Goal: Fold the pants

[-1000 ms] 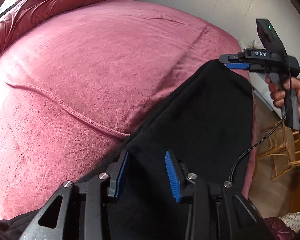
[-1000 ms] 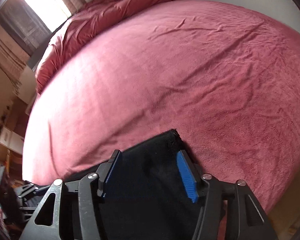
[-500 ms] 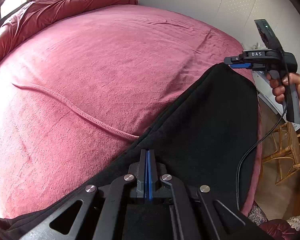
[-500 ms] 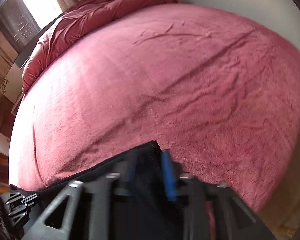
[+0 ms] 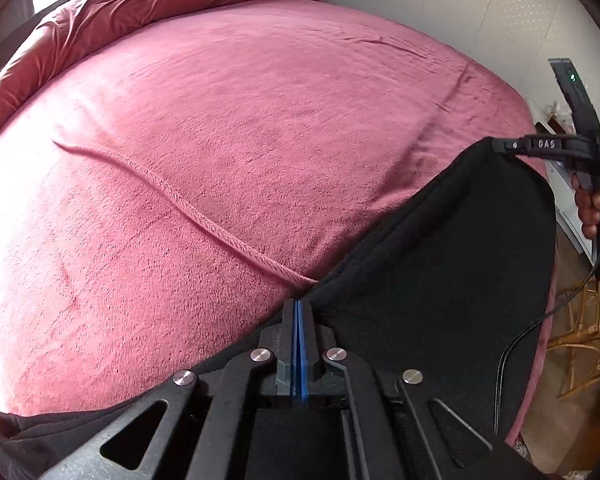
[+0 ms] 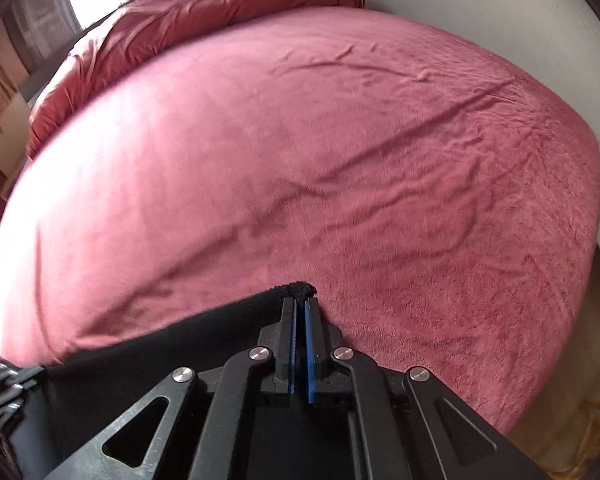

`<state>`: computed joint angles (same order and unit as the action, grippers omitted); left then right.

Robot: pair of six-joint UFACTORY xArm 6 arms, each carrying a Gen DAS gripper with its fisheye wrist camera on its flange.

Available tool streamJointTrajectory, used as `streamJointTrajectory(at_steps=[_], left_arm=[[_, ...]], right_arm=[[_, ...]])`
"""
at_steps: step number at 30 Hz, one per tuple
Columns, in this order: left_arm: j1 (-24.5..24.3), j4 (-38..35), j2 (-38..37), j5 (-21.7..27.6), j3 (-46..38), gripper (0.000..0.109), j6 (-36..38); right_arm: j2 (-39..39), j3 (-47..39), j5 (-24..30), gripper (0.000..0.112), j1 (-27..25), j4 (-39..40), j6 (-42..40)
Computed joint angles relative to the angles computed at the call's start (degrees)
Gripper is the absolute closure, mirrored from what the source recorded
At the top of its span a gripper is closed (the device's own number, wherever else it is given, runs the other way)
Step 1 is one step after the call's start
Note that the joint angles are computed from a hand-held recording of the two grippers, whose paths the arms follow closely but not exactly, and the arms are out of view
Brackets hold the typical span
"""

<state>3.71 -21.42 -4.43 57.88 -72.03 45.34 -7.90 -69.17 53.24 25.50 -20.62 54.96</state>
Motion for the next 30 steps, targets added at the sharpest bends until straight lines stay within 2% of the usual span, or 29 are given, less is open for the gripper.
streamJointTrajectory(at_steps=[2, 3, 5, 6, 8, 12, 14, 16, 20, 22, 24, 25, 27, 30], left_arm=[[-0.04, 0.14, -0.83, 0.13, 0.46, 0.107, -0.52], [0.07, -0.28, -1.67, 0.37, 0.97, 0.105, 0.37], [0.48, 0.05, -4.09, -1.76, 3.31, 0.095, 3.09], [1.19, -0.67, -5.42, -1.99, 4.36, 0.093, 4.58], [3.07, -2.18, -7.36, -1.62, 5.77, 0.093, 5.8], [8.16, -3.81, -11.29, 0.1, 9.31, 0.092, 5.73], [11.02, -4.23, -13.02, 1.63, 10.64, 0.092, 5.33], [14.29, -4.77, -14.6, 3.75, 11.74, 0.09, 5.16], [19.2, -4.63, -18.02, 4.81, 14.76, 0.089, 5.76], [21.55, -4.59, -18.62, 5.87, 15.21, 0.088, 5.52], [23.24, -3.56, -18.69, 5.75, 15.62, 0.088, 4.29], [24.27, -3.11, -18.35, 6.26, 15.37, 0.088, 3.62], [25.59, -2.36, -17.72, 6.91, 15.05, 0.088, 1.95], [27.66, -3.1, -16.49, 8.31, 13.84, 0.085, 0.68]], right_arm=[[-1.7, 2.79, -2.71, 0.103, -0.5, 1.61, 1.54], [-2.76, 3.97, -3.56, 0.093, -0.38, 1.22, 3.3], [-7.13, 7.84, -6.1, 0.076, -0.04, 0.14, 8.22], [-9.4, 9.57, -6.85, 0.072, 0.66, -1.52, 11.02], [-15.6, 14.6, -8.99, 0.07, 2.3, -4.44, 17.7], [-28.16, 28.48, -20.58, 0.066, 4.19, -4.74, 30.92], [-31.59, 34.35, -25.65, 0.066, 5.15, -4.09, 36.38], [-32.66, 37.49, -26.93, 0.066, 6.8, -5.76, 42.83], [-30.98, 42.09, -36.5, 0.066, 4.79, -12.28, 55.63], [-28.89, 42.1, -39.99, 0.07, 2.89, -16.69, 60.95], [-26.84, 41.49, -42.28, 0.08, 0.84, -21.24, 66.0], [-25.78, 40.78, -42.69, 0.084, 0.27, -22.08, 66.79], [-24.27, 38.8, -40.87, 0.095, 0.78, -18.63, 62.63], [-23.03, 33.42, -35.13, 0.096, 3.85, -17.21, 55.59]])
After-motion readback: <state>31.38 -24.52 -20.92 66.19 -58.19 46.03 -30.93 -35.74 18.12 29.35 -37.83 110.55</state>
